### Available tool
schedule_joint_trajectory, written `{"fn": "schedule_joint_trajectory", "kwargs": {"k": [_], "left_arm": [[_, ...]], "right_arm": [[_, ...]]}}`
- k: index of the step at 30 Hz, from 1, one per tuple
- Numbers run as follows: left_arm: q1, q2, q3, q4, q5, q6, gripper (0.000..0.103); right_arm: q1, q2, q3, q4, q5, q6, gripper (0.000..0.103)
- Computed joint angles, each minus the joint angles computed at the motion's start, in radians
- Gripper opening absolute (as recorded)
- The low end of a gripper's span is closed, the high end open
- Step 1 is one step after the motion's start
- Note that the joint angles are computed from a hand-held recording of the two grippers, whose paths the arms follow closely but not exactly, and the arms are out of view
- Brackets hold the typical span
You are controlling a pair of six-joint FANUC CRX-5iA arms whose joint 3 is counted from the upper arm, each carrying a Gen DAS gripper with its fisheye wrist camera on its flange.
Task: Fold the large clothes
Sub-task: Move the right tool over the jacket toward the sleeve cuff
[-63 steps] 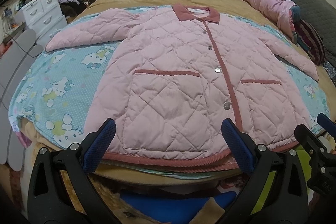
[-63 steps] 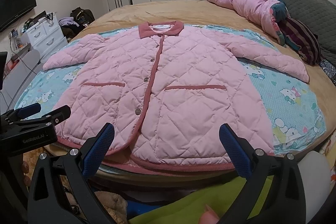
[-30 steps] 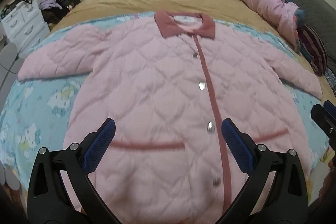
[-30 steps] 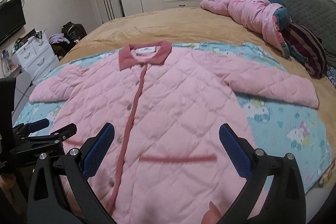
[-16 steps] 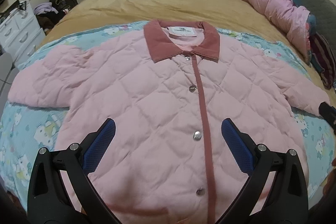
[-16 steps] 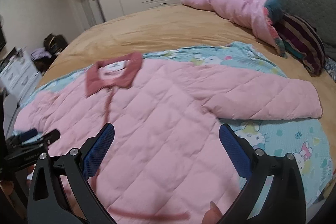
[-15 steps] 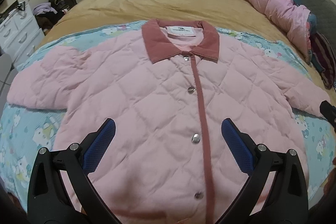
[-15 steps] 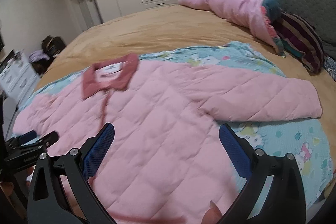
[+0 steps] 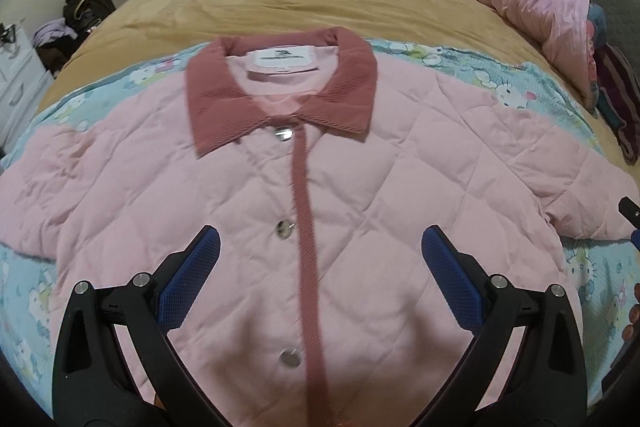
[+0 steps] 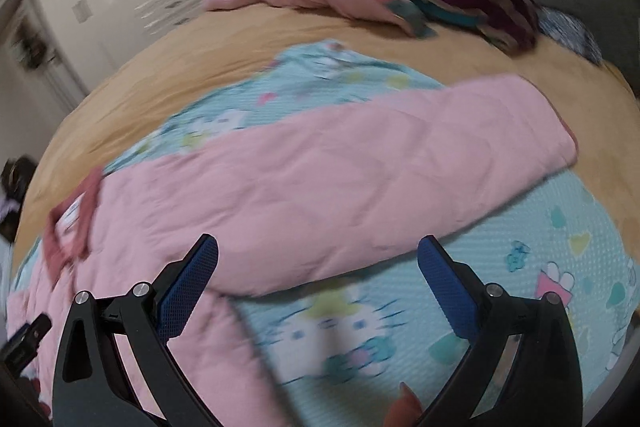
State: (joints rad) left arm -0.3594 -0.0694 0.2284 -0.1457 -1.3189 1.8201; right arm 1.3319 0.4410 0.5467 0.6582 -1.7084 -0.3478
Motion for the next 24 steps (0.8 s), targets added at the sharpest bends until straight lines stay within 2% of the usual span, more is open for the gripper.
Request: {"fn": "schedule_joint_trajectory", "kwargs": {"k": [4,8,11,14,21,23,24], "left_arm": [[-0.011,0.053,0.027,0.000,-0.007,-0.001,0.094],[-0.006,0.081,0.026,0.024,0.022,0.000,0.094],[-0.014,0.102,0.035,0.013,0.031,0.008,0.094],[-0.014,0.118,0.044,0.010,0.031,0.010,0.094],[0.016,0.117,0.037,0.034,0.048,-0.016,0.094],[0.032,0.109,0.027,0.051,0.057,-0.031,0.094],[0.039,0.105,0.023,0.060,0.061,-0.035,0.094]], "right_arm": [[-0.015,-0.098,-0.159,-0.042,0.040,-0.149,0.099],[-0.015,-0.191,-0.311,-0.065,0.085,-0.329,0.099],[-0.022,-0.245,-0.395,-0.069,0.118,-0.409,0.099],[-0.043,-0.300,-0.480,-0.075,0.190,-0.483,0.099],[-0.067,-0.388,-0.645,0.034,0.310,-0.715,0.099],[-0.072,-0.418,-0.696,0.070,0.343,-0.787,0.095],[-0.072,-0.430,-0.718,0.091,0.349,-0.827,0.079]]}}
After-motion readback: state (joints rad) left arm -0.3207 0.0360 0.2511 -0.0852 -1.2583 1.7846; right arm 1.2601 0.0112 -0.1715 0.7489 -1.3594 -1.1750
